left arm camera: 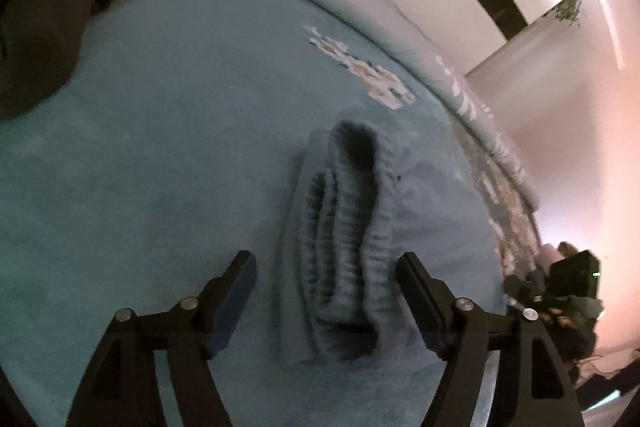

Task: Fold clothes
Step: 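Grasp the folded sweatpants at the waistband with the left gripper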

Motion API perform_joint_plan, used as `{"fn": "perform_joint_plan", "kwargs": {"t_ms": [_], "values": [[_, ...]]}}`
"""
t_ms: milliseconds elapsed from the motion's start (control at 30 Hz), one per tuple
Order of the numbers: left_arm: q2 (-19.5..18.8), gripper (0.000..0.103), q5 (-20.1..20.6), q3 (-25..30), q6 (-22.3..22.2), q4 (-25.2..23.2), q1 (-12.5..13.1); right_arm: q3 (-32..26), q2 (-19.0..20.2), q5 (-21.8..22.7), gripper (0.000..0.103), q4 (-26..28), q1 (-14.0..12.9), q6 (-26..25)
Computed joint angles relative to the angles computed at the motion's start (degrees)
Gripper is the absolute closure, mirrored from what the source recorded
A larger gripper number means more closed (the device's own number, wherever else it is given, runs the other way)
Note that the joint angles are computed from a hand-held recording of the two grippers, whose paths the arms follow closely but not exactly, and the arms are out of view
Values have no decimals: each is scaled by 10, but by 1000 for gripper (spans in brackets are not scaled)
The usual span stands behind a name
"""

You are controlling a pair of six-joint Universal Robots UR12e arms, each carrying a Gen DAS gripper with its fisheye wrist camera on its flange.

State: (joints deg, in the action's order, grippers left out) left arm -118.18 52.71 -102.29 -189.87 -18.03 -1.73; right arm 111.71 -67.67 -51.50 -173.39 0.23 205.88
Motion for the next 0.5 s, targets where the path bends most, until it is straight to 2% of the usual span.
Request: {"fn": "perform_joint_plan", "kwargs": {"t_ms": [167, 500], "values": [[-11, 25, -57, 10, 3, -19, 7, -13, 14, 9, 35, -2, 3, 2], [-27, 28, -78, 24, -10, -1, 3, -35, 34, 17, 33, -13, 8, 9]]}}
